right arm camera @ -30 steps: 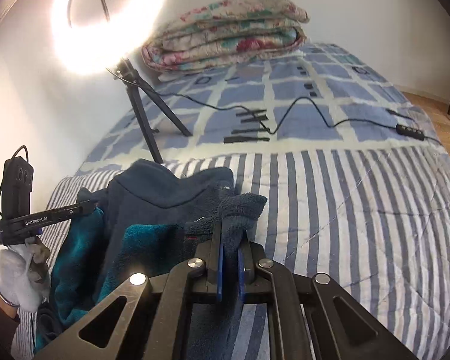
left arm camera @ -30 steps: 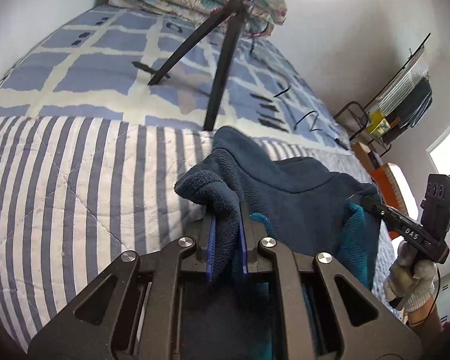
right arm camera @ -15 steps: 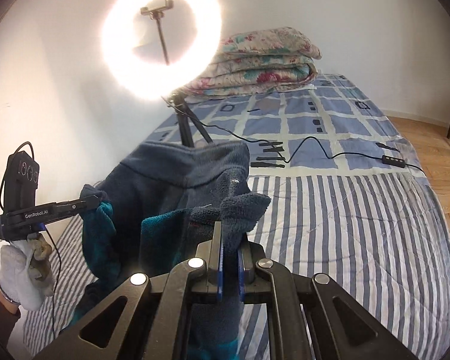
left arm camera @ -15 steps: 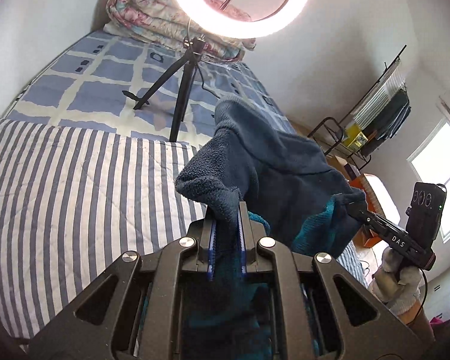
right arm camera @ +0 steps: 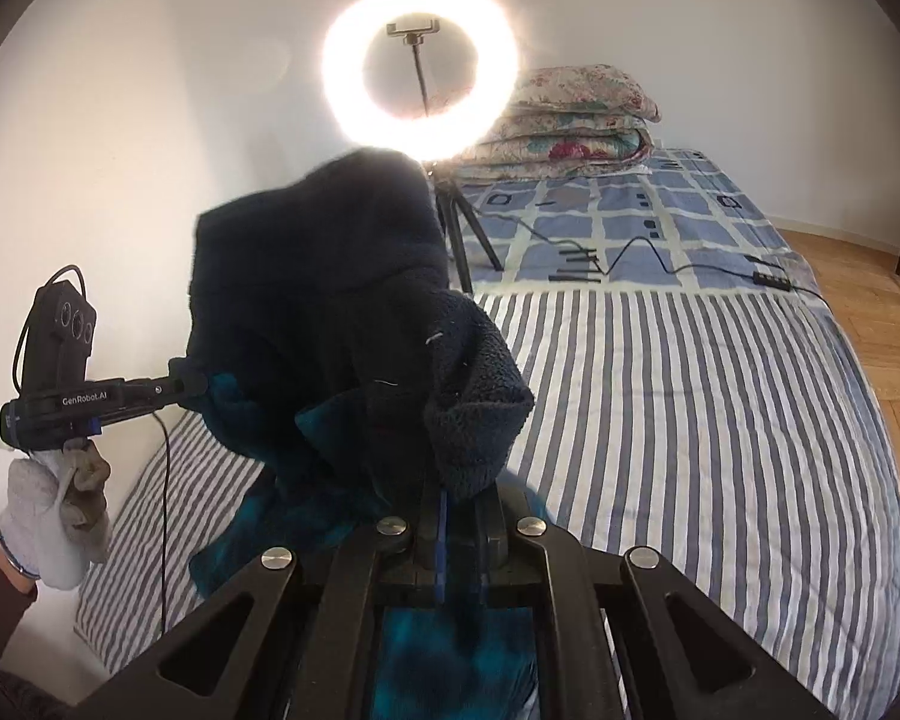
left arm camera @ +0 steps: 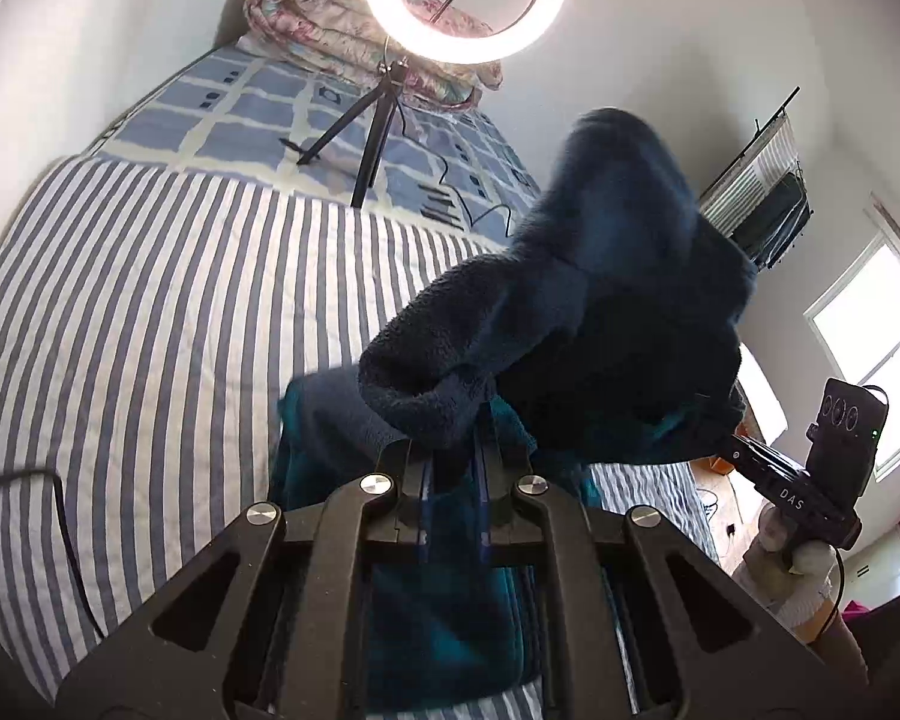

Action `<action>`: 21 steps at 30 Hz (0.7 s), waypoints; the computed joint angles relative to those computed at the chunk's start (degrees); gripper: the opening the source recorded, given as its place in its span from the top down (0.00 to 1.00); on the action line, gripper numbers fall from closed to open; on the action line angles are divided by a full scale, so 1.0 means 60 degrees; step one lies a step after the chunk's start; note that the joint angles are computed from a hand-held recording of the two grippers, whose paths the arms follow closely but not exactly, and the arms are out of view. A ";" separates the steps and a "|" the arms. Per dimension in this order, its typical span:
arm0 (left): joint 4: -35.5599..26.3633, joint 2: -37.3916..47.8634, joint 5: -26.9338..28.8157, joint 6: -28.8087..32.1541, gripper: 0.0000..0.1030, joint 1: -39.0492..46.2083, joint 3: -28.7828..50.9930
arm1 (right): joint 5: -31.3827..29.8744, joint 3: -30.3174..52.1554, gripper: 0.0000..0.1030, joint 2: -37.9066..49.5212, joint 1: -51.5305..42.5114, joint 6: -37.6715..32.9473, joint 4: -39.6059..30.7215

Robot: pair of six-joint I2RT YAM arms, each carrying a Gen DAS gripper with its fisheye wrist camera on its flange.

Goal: Fold large clothes

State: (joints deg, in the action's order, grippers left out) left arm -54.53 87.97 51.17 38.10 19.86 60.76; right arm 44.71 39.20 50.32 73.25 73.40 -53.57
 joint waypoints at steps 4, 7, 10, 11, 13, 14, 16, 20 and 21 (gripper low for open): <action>-0.0866 -0.0481 0.0034 0.1443 0.93 0.0941 -0.0827 | 0.0449 0.0508 0.96 0.1362 0.2043 0.2560 -0.1484; -0.1424 -0.0514 -0.0050 0.2547 0.94 0.1694 -0.1340 | 0.0500 0.0777 0.96 0.2276 0.3148 0.4156 -0.2235; -0.1648 -0.0562 -0.0272 0.3386 0.95 0.2276 -0.1769 | 0.0379 0.0910 0.96 0.3085 0.4012 0.5492 -0.2686; -0.1707 -0.0613 -0.0366 0.3664 0.95 0.2475 -0.1924 | 0.0307 0.0960 0.96 0.3344 0.4210 0.5769 -0.2769; -0.1829 -0.0706 -0.0514 0.4160 0.95 0.2829 -0.2183 | 0.0104 0.1064 0.96 0.3964 0.4592 0.6241 -0.2785; -0.1990 -0.0759 -0.0597 0.4530 0.95 0.3070 -0.2308 | -0.0061 0.1155 0.96 0.4388 0.4759 0.6412 -0.2770; -0.2010 -0.0849 -0.0828 0.5218 0.95 0.3495 -0.2592 | -0.0332 0.1319 0.96 0.5114 0.5042 0.6582 -0.2578; -0.1765 -0.0934 -0.1649 0.6514 0.95 0.4212 -0.3154 | -0.0771 0.1600 0.96 0.6143 0.5295 0.6583 -0.2394; -0.1840 -0.0905 -0.1819 0.6885 0.95 0.4403 -0.3182 | -0.0870 0.1714 0.95 0.6388 0.5355 0.6582 -0.2446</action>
State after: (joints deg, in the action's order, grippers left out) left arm -65.56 82.54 40.26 79.41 46.28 41.67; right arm 39.50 49.49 88.64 105.38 112.90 -68.24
